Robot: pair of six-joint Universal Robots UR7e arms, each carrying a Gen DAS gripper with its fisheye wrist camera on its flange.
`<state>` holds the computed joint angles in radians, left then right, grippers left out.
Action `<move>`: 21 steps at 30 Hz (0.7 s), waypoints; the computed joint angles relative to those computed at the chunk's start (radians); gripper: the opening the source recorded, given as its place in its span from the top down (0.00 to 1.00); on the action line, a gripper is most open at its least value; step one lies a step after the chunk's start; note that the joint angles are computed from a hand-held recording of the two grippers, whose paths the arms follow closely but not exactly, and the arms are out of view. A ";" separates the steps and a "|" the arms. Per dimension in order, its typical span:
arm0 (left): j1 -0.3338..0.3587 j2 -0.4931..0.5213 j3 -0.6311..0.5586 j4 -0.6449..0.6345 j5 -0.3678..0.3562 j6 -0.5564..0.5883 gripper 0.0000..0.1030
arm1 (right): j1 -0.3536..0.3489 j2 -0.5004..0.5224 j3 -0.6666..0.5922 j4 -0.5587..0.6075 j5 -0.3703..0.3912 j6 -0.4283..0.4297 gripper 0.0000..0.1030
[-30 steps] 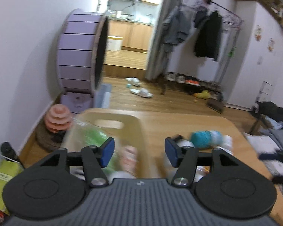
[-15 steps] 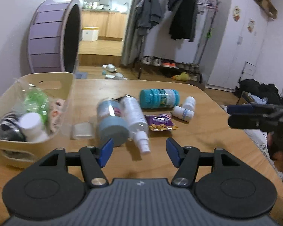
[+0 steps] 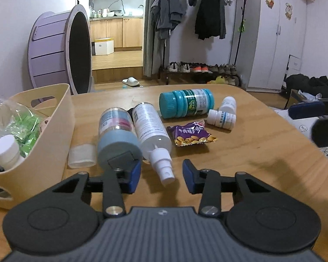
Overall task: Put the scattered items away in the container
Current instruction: 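Move the left gripper to the white spray bottle and grasp it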
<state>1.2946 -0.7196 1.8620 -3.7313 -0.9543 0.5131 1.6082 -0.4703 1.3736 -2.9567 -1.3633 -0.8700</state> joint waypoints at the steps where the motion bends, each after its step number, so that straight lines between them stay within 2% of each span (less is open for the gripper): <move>1: 0.001 0.005 -0.006 0.000 0.002 0.001 0.61 | -0.001 -0.002 0.003 0.001 0.002 -0.002 0.00; 3: 0.002 0.011 -0.011 -0.001 0.005 0.006 0.62 | -0.002 -0.008 0.009 0.007 0.011 -0.002 0.00; 5: 0.003 0.017 -0.017 -0.002 0.008 0.010 0.67 | -0.002 -0.011 0.013 0.015 0.019 -0.008 0.00; 6: 0.005 0.019 -0.019 -0.003 0.006 0.014 0.77 | -0.002 -0.013 0.015 0.018 0.023 -0.013 0.00; 7: 0.006 0.021 -0.022 -0.004 0.003 0.018 0.79 | -0.002 -0.016 0.019 0.021 0.027 -0.019 0.00; 12: 0.002 0.007 0.008 -0.052 -0.007 0.035 0.80 | -0.005 -0.031 0.038 0.022 0.046 -0.030 0.00; 21: -0.062 -0.086 0.143 -0.199 -0.043 0.126 0.80 | -0.009 -0.045 0.055 0.014 0.050 -0.030 0.00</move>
